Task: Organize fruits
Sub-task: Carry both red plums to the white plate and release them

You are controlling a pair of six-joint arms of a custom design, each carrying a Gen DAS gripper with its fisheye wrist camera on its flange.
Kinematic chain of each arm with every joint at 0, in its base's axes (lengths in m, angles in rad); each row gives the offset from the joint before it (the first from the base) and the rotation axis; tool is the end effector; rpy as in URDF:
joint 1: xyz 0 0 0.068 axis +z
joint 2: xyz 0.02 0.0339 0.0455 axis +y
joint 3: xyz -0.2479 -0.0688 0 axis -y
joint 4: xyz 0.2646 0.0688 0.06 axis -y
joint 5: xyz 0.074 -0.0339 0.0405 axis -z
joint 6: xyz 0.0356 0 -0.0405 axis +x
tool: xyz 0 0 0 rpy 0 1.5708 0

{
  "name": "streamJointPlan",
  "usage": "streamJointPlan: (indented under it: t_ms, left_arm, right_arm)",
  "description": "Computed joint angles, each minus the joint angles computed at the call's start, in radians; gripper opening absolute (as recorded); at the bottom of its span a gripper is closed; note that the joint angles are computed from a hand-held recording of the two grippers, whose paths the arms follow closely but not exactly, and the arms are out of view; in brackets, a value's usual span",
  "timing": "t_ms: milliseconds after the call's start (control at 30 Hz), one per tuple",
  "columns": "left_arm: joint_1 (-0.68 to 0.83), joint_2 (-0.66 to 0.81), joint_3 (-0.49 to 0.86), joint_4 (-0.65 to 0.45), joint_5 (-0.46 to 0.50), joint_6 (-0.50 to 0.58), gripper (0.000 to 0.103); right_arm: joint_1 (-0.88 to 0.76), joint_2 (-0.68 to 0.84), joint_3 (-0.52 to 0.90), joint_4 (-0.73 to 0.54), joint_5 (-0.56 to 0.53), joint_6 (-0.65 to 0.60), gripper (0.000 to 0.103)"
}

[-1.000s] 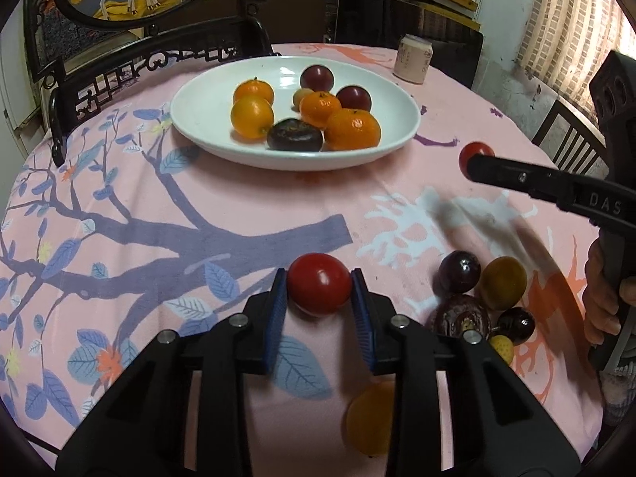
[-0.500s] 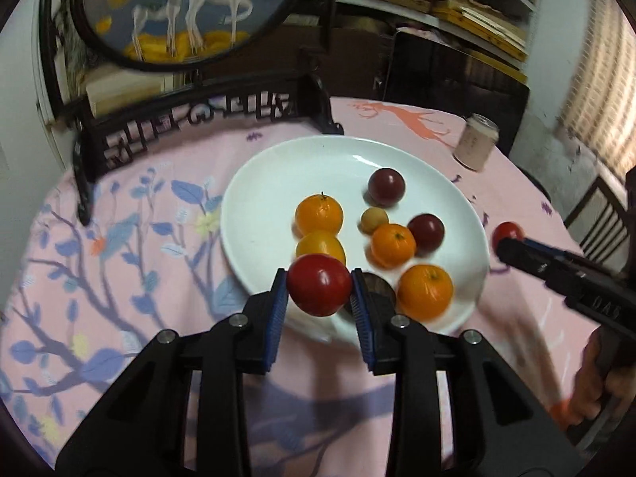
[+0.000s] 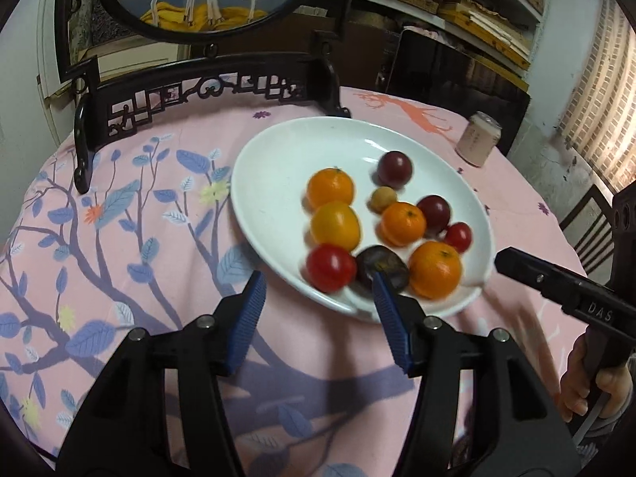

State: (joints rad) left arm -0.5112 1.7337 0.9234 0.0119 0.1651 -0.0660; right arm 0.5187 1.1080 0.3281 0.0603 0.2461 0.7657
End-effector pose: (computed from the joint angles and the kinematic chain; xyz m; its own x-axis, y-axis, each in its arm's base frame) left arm 0.3130 -0.1823 0.1296 -0.6617 0.2966 -0.6886 0.5401 0.8255 -0.1635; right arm 0.1965 0.1022 0.1204 -0.6356 0.4112 -0.6534 0.1648 0.8991 0.4055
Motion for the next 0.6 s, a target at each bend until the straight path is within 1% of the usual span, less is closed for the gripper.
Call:
streamJointPlan:
  t_ms: [33,67,133,333,433,467,500,533,600]
  left_arm:
    - [-0.006,-0.018,-0.021,0.011,-0.004,0.006,0.063]
    - [-0.013,-0.036,-0.044,0.023,-0.013,0.013,0.07]
    - [-0.033,-0.081,-0.102,0.05,-0.046,0.026,0.075]
    - [-0.058,-0.19,-0.232,0.068,-0.061,0.048,0.075]
    - [-0.065,-0.273,-0.32,0.069,-0.072,0.05,0.075]
    - [-0.067,-0.316,-0.36,0.068,-0.073,0.051,0.077]
    - [-0.066,-0.347,-0.389,0.067,-0.069,0.053,0.078]
    - [-0.067,-0.4,-0.435,0.067,-0.057,0.056,0.08]
    - [-0.075,-0.497,-0.512,0.058,-0.041,0.07,0.082]
  right_arm:
    - [0.023,-0.014,-0.004,-0.012,0.016,0.008,0.046]
    - [0.046,-0.031,-0.009,-0.027,0.03,0.014,0.046]
    - [0.11,-0.068,-0.021,-0.061,0.075,0.032,0.046]
    - [0.322,-0.123,-0.056,-0.155,0.197,0.13,0.048]
    - [0.4,-0.152,-0.071,-0.186,0.247,0.185,0.048]
    - [0.42,-0.162,-0.074,-0.196,0.263,0.2,0.048]
    - [0.44,-0.175,-0.08,-0.211,0.283,0.222,0.054]
    - [0.45,-0.181,-0.082,-0.223,0.295,0.239,0.062]
    - [0.464,-0.202,-0.09,-0.248,0.322,0.273,0.062]
